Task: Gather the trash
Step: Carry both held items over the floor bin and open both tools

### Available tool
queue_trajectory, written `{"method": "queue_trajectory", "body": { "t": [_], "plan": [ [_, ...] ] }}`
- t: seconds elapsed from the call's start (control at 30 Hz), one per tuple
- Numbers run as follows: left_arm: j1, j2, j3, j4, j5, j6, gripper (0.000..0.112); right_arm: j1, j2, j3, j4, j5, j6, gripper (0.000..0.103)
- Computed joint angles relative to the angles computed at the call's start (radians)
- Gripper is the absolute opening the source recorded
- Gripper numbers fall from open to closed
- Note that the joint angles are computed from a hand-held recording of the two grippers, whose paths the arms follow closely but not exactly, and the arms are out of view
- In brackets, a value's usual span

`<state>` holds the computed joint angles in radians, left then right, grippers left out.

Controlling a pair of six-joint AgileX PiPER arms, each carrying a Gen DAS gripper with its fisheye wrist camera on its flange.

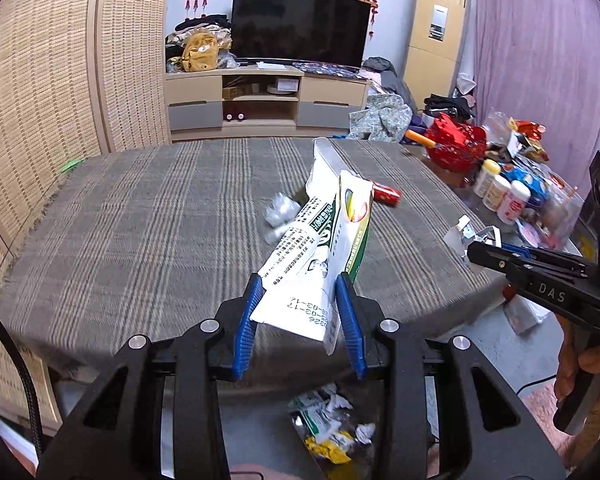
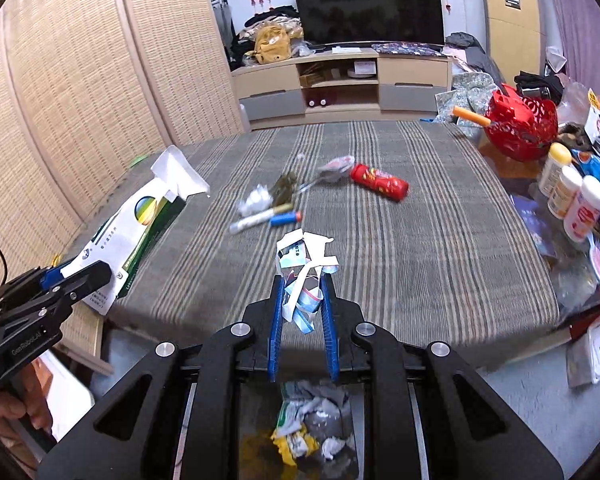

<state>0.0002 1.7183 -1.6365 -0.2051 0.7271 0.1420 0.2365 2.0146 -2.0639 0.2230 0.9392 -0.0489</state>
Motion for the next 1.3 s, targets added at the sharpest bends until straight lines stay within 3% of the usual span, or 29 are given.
{"method": "queue_trajectory", "body": {
  "t": [0.2,0.6,0.97,1.3],
  "plan": [
    [-0.034,-0.137,0.271,-0.037,-0.076,0.0,0.036,-0.019,-0.201,0.378,0.075,-0.115,-0.115,0.019],
    [-0.103,-0.181,0.551,-0.068,-0.179,-0.008,0.036,-0.036,-0.277,0.704,0.138,-0.214,-0.167,0.02],
    [-0.138,-0.08,0.642,-0.119,-0.247,0.02,0.036,-0.011,-0.202,0.778,0.162,-0.239,-0.186,0.02],
    [-0.152,0.049,0.588,-0.131,-0.217,0.04,0.036,-0.002,-0.076,0.706,0.208,-0.2,-0.189,0.022]
  ]
}}
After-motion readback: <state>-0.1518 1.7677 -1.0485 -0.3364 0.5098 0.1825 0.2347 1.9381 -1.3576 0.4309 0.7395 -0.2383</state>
